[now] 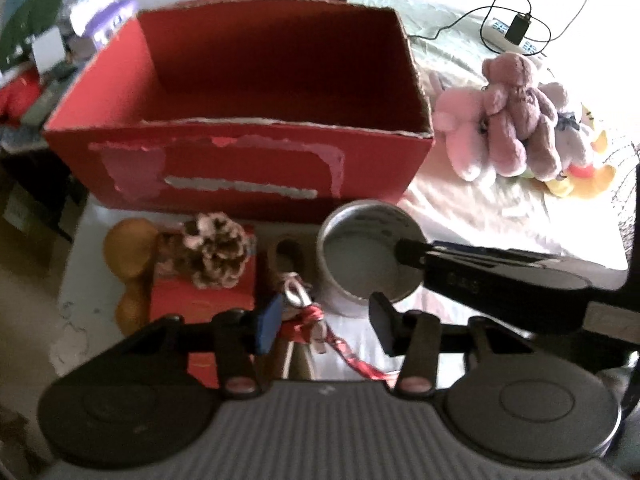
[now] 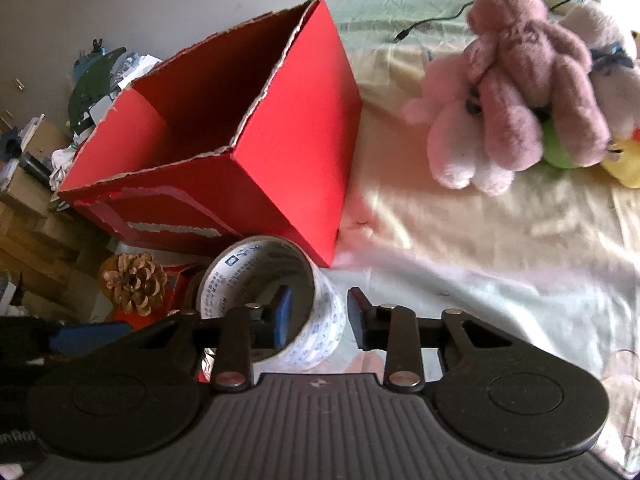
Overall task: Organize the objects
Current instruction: 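Grasp the clear tape roll with the right gripper and lift it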
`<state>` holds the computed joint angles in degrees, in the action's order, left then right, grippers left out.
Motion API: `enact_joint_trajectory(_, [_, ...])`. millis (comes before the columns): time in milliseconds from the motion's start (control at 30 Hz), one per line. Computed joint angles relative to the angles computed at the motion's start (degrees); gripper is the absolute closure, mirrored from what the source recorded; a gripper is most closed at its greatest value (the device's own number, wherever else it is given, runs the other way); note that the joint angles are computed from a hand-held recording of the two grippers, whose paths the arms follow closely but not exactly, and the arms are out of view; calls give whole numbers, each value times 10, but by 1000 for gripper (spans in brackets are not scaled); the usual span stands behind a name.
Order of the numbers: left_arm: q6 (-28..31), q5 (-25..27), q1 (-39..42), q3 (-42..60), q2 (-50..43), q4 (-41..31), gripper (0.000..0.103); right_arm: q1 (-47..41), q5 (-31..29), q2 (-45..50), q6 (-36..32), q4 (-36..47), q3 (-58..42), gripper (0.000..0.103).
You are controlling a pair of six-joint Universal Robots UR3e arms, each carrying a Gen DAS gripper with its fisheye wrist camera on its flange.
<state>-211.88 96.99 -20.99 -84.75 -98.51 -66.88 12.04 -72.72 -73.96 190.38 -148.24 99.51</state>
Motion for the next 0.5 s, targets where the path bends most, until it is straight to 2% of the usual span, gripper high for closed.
enact_joint_trajectory(67, [-1, -19, 10, -14, 1, 29, 58, -2, 3, 7, -2, 5, -7, 85])
enact_joint_trajectory(267, [-1, -60, 28, -16, -13, 49, 58, -21, 24, -15, -17, -7, 18, 90])
enact_joint_trajectory(367, [4, -65, 22, -5, -30, 53, 60, -33, 35, -35, -32, -20, 40, 91])
enact_joint_trajectory(500, [11, -71, 17, 15, -56, 47, 60, -38, 13, -48, -39, -22, 58, 91])
